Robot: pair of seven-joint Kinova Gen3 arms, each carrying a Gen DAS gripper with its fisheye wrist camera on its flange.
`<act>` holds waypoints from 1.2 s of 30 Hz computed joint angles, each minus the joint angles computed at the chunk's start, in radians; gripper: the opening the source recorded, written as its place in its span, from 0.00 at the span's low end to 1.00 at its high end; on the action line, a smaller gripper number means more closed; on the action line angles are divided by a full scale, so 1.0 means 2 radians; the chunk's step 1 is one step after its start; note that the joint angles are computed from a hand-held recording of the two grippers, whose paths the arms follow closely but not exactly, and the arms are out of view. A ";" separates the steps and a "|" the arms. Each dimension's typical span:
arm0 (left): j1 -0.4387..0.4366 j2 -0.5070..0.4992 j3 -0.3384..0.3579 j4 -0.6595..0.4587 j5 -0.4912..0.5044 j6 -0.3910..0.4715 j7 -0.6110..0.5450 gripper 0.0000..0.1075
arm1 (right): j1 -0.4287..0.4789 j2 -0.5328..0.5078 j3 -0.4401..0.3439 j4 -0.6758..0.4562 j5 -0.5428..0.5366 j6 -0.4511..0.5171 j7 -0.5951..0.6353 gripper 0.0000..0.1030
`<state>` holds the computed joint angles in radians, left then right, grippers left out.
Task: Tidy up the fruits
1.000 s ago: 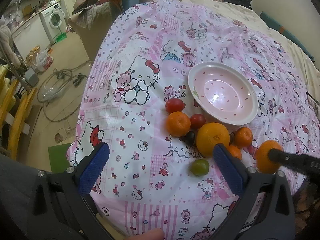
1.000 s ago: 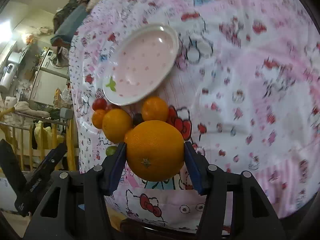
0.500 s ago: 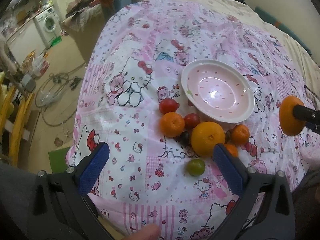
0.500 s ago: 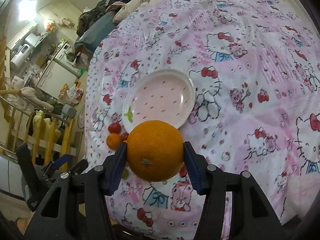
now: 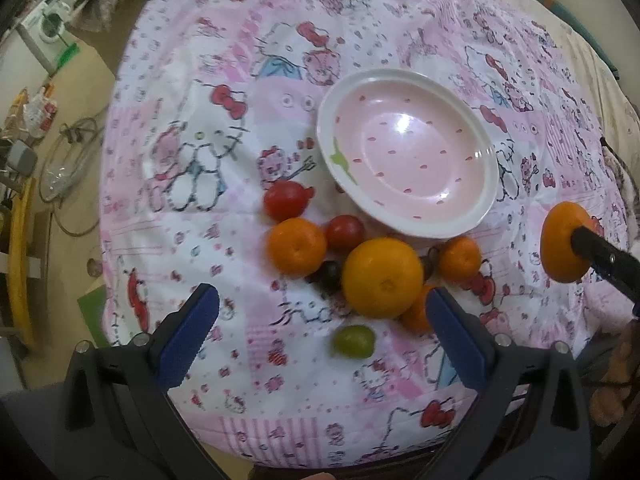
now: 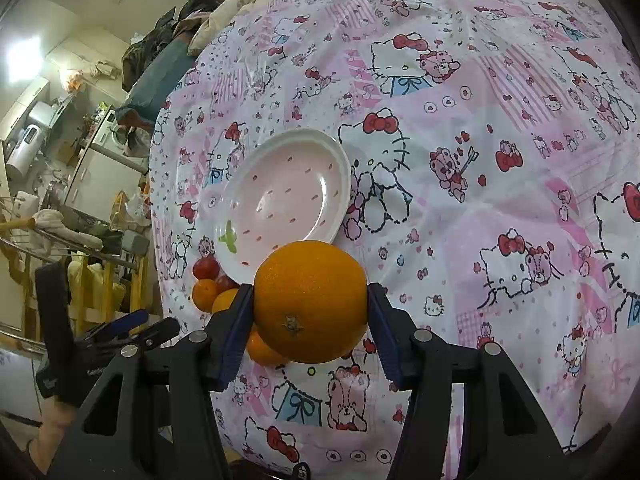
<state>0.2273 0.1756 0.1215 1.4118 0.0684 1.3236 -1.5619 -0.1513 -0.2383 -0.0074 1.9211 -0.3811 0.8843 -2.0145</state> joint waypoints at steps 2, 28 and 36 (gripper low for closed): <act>0.007 0.014 0.004 -0.015 0.001 0.007 0.006 0.95 | 0.001 0.001 0.004 -0.001 -0.002 0.000 0.003 0.56; 0.065 0.053 0.013 -0.006 -0.017 0.008 0.085 0.49 | 0.010 0.007 0.006 -0.002 -0.012 0.002 0.017 0.56; 0.050 0.004 0.013 0.001 -0.021 0.001 0.052 0.49 | 0.005 -0.001 0.002 0.000 -0.006 -0.004 0.016 0.56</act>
